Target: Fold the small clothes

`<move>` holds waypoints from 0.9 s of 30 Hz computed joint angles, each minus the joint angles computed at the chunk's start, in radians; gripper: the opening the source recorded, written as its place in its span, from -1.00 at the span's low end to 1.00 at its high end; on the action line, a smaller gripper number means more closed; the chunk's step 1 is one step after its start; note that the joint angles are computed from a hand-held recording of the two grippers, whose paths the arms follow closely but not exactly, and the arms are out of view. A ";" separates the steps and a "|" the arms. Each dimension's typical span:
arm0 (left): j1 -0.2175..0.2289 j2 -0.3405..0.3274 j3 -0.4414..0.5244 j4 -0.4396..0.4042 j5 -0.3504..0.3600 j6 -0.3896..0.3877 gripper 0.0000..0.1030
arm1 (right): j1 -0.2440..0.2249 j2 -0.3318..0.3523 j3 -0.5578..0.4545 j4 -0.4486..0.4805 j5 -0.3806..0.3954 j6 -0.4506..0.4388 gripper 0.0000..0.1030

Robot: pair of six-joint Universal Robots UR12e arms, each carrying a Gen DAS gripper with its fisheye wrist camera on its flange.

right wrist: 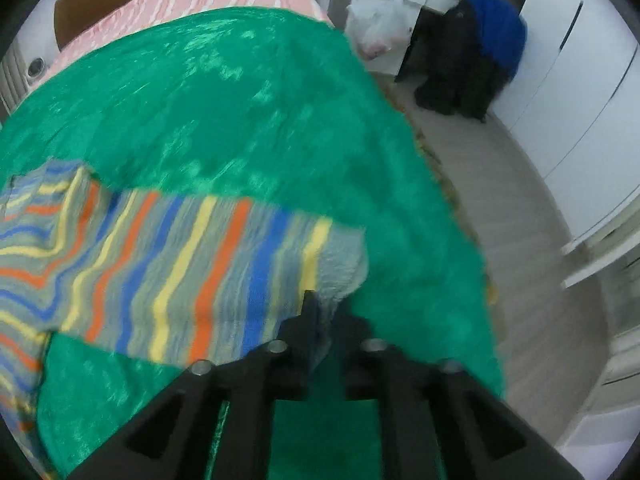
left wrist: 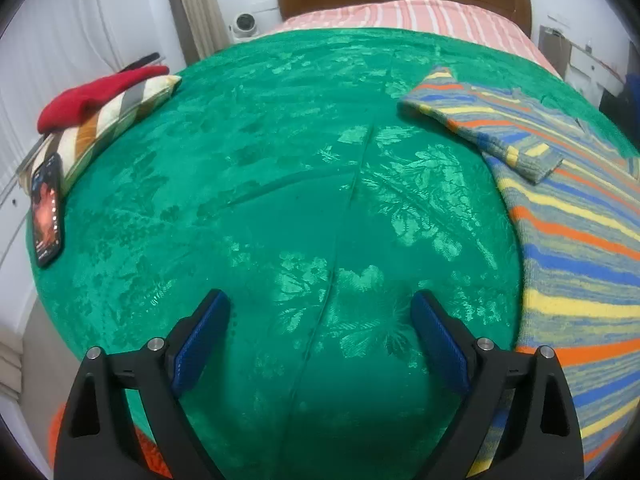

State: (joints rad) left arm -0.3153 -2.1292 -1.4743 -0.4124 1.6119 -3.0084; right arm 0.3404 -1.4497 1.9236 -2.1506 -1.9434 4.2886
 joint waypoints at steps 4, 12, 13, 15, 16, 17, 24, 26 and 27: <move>0.002 0.000 -0.001 0.002 -0.005 -0.002 0.83 | 0.101 0.001 -0.008 -0.100 -0.115 0.012 -0.17; 0.004 0.000 -0.003 0.007 -0.010 0.002 0.83 | 0.128 0.175 0.004 -0.867 0.403 -0.076 -0.40; 0.004 0.001 -0.004 0.006 -0.011 0.003 0.83 | 0.131 0.193 -0.005 -0.891 0.402 -0.068 -0.38; 0.004 0.001 -0.004 0.005 -0.013 0.007 0.83 | 0.133 0.220 -0.011 -0.950 0.382 -0.041 -0.38; 0.004 0.000 -0.003 0.004 -0.013 0.007 0.83 | 0.127 0.232 -0.006 -0.989 0.383 -0.023 -0.38; 0.004 0.000 -0.001 0.003 -0.014 0.005 0.83 | 0.129 0.237 -0.002 -1.019 0.378 0.005 -0.38; 0.003 -0.003 -0.001 0.008 -0.011 0.009 0.83 | 0.119 0.253 0.020 -1.114 0.403 0.038 -0.87; 0.005 0.001 -0.003 0.003 -0.017 0.009 0.83 | 0.121 0.220 0.017 -1.005 0.372 0.001 -0.88; 0.006 0.002 -0.004 0.001 -0.020 0.010 0.83 | 0.126 0.186 0.016 -0.901 0.332 -0.027 -0.88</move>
State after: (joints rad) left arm -0.3089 -2.1270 -1.4788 -0.4110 1.5920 -2.9983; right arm 0.4663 -1.2638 1.9399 -3.0512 -1.6113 4.2619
